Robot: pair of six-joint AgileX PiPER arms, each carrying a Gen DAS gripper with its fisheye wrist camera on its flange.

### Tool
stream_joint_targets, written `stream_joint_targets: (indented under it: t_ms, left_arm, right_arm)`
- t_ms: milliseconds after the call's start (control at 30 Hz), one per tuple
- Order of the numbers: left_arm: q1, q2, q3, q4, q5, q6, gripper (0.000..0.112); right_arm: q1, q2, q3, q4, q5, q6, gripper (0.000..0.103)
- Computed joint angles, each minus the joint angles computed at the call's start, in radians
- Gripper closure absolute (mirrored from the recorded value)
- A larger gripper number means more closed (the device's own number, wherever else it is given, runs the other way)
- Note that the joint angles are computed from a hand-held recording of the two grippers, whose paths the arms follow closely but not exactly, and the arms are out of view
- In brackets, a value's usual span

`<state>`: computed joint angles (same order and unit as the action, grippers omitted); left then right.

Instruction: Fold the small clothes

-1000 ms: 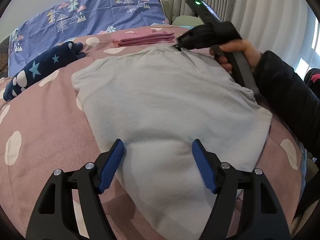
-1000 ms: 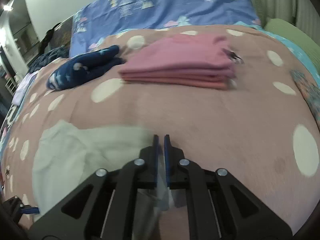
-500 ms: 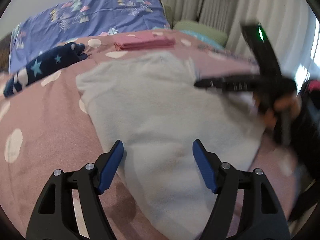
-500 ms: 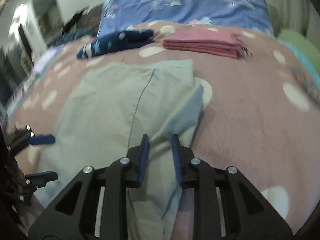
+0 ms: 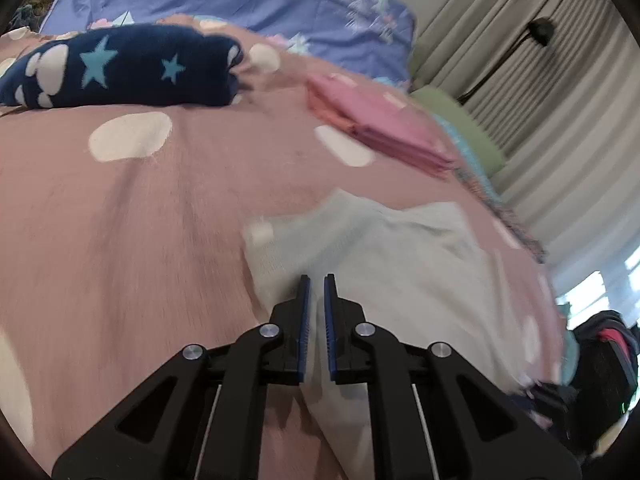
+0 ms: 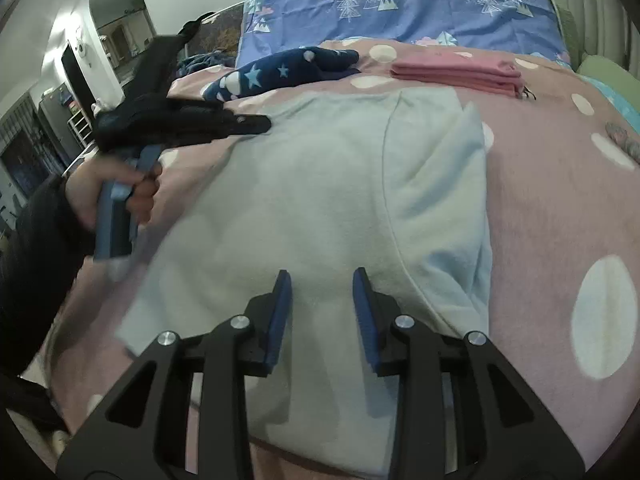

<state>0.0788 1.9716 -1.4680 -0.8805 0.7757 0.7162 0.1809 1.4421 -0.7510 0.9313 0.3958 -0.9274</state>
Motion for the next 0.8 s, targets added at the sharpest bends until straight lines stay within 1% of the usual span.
stream_joint_targets:
  t_ms: [33,67,100,133,167,200,233,267,300,333,367,400,433,467,500,533,600,633,667,700,733,800]
  left_arm:
    - [-0.001,0.019,-0.026,0.003,0.001,-0.007,0.109]
    - [-0.011,0.021,-0.041,0.023,-0.033,-0.026,0.109]
    - [-0.027,0.004,-0.035,0.083,-0.106,-0.057,0.109]
    - [-0.048,-0.007,-0.036,0.182,-0.172,-0.117,0.111]
    - [-0.057,-0.016,-0.027,0.252,-0.229,-0.144,0.111]
    - [-0.056,-0.019,-0.024,0.281,-0.246,-0.161,0.111]
    - [-0.042,-0.022,-0.03,0.27,-0.223,-0.168,0.111]
    - [-0.02,-0.028,-0.031,0.219,-0.178,-0.14,0.111]
    - [0.007,-0.049,-0.008,0.129,-0.128,-0.071,0.11]
    - [0.023,-0.062,0.012,0.071,-0.092,-0.018,0.101]
    - [0.031,-0.083,0.039,0.046,-0.056,0.011,0.091]
    - [0.027,-0.102,0.068,0.034,-0.046,0.03,0.069]
    - [0.028,-0.14,0.126,0.009,-0.035,0.085,0.061]
    - [0.03,-0.162,0.165,-0.009,-0.018,0.131,0.06]
    - [0.033,-0.179,0.2,-0.015,0.003,0.156,0.058]
    - [0.031,-0.186,0.222,-0.02,0.014,0.164,0.056]
    - [0.032,-0.18,0.254,-0.051,0.064,0.188,0.055]
    - [0.027,-0.176,0.272,-0.069,0.074,0.205,0.055]
    - [0.023,-0.177,0.282,-0.075,0.071,0.216,0.054]
    - [0.01,-0.176,0.289,-0.078,0.053,0.228,0.05]
    - [-0.004,-0.172,0.291,-0.082,0.036,0.239,0.047]
    - [-0.015,-0.169,0.29,-0.082,0.03,0.228,0.043]
  right_arm:
    - [0.007,-0.003,0.004,0.002,-0.012,-0.008,0.07]
    - [0.011,-0.002,0.0,-0.008,-0.016,0.003,0.07]
    - [0.019,0.005,-0.003,-0.01,-0.025,0.008,0.07]
    - [0.026,0.01,-0.002,-0.008,-0.035,0.005,0.07]
    - [0.027,0.011,0.003,0.001,-0.042,-0.006,0.07]
    - [0.035,0.001,0.012,-0.01,-0.048,0.007,0.07]
    - [0.04,0.002,0.011,-0.017,-0.055,0.015,0.07]
    - [0.03,0.002,0.012,-0.007,-0.049,-0.002,0.07]
    - [0.026,0.004,0.016,0.016,-0.05,-0.028,0.07]
    - [0.02,-0.012,0.028,0.028,-0.039,-0.037,0.07]
    - [-0.001,-0.028,0.031,0.049,-0.008,-0.05,0.07]
    - [-0.021,-0.042,0.033,0.059,0.022,-0.054,0.07]
    - [-0.074,-0.056,0.022,0.1,0.091,-0.084,0.07]
    - [-0.131,-0.068,0.018,0.165,0.15,-0.142,0.068]
    - [-0.203,-0.078,0.007,0.219,0.21,-0.187,0.064]
    - [-0.25,-0.077,-0.007,0.233,0.242,-0.195,0.062]
    - [-0.317,-0.038,-0.058,0.196,0.278,-0.154,0.061]
    - [-0.339,0.007,-0.1,0.145,0.293,-0.103,0.06]
    - [-0.355,0.062,-0.143,0.101,0.314,-0.057,0.06]
    - [-0.369,0.118,-0.182,0.078,0.343,-0.028,0.06]
    - [-0.381,0.168,-0.21,0.081,0.376,-0.024,0.06]
    - [-0.403,0.25,-0.256,0.128,0.451,-0.061,0.059]
